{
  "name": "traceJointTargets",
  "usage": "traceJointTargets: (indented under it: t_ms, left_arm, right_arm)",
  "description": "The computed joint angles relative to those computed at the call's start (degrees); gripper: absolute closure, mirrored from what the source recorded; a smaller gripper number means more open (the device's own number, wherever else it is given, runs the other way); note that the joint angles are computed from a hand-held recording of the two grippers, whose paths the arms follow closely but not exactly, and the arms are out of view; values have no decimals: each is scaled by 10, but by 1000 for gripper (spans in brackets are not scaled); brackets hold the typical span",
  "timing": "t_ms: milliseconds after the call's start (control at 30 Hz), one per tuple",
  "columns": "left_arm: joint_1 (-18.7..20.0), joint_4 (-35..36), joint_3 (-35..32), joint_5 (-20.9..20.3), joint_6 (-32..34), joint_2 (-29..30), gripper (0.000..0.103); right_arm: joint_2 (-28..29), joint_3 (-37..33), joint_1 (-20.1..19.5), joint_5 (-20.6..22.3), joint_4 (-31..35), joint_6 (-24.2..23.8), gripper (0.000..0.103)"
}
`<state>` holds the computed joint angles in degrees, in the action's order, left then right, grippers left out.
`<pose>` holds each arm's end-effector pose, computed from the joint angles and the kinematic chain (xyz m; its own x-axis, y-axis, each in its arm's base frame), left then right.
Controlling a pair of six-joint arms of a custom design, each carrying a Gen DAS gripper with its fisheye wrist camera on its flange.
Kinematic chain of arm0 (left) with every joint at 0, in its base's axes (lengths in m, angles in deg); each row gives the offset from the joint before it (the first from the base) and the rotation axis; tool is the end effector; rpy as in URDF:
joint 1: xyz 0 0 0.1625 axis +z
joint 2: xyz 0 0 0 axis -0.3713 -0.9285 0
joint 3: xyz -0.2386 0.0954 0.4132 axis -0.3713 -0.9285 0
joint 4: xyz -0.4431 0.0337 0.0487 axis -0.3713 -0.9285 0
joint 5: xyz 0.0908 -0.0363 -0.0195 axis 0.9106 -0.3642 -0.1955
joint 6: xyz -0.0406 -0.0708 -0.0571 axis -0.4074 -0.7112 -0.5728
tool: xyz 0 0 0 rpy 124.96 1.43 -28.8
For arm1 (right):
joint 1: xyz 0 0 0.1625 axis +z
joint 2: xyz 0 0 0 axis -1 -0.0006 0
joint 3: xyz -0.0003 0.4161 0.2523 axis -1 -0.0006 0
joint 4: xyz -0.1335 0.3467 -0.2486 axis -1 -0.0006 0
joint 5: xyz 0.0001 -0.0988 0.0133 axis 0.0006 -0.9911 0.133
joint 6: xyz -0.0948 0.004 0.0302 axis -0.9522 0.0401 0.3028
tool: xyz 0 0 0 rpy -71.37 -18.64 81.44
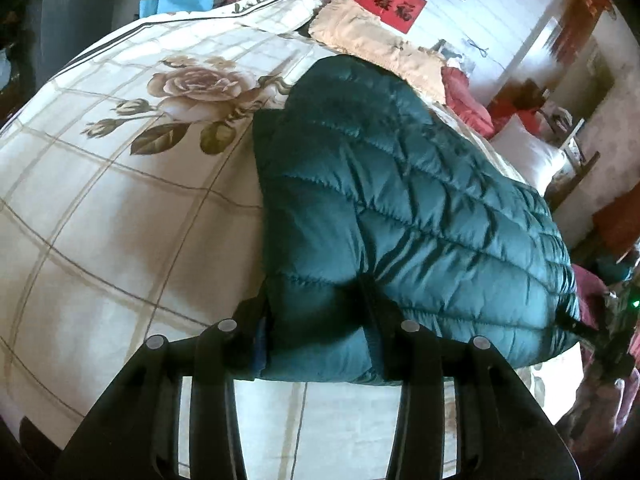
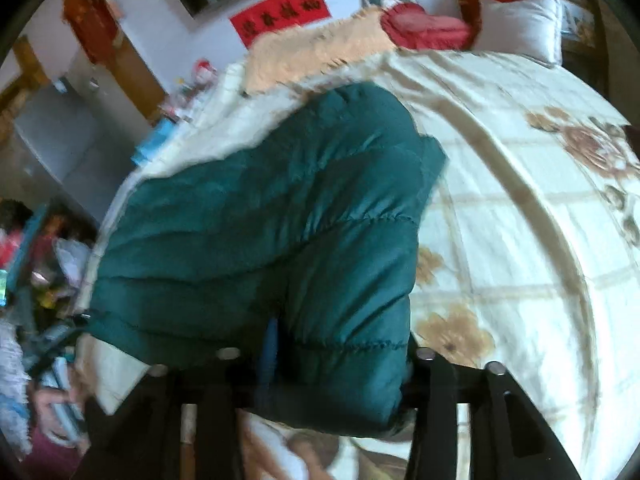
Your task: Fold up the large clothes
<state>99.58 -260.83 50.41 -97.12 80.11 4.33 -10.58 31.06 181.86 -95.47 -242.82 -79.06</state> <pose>0.0279 -0.7266 0.2281 -0.9125 -0.0690 -0.4032 0.2027 0.7800 -0.5921 0.1182 -0.7311 0.1142 -0.8790 -0.0497 0.4743 -0.2916 0.8430 -0.4520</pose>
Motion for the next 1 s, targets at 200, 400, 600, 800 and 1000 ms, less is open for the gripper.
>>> traceJointTargets:
  t_ms: [200, 400, 600, 800, 1000]
  left_arm:
    - [-19, -47, 25, 58, 11, -2, 51]
    - [-41, -58, 55, 104, 15, -17, 51]
    - [-72, -104, 87, 126, 26, -24, 51]
    - [-101, -136, 100, 136, 46, -14, 51]
    - [-123, -168, 110, 147, 60, -4, 51]
  right_arm:
    - [7, 6, 8, -48, -36, -22, 36]
    - [-10, 47, 32, -66, -111, -52, 33]
    - [-3, 67, 61, -56, -158, -61, 25]
    - [26, 65, 94, -65, -212, -68, 18]
    - [43, 62, 113, -67, -219, -51, 14]
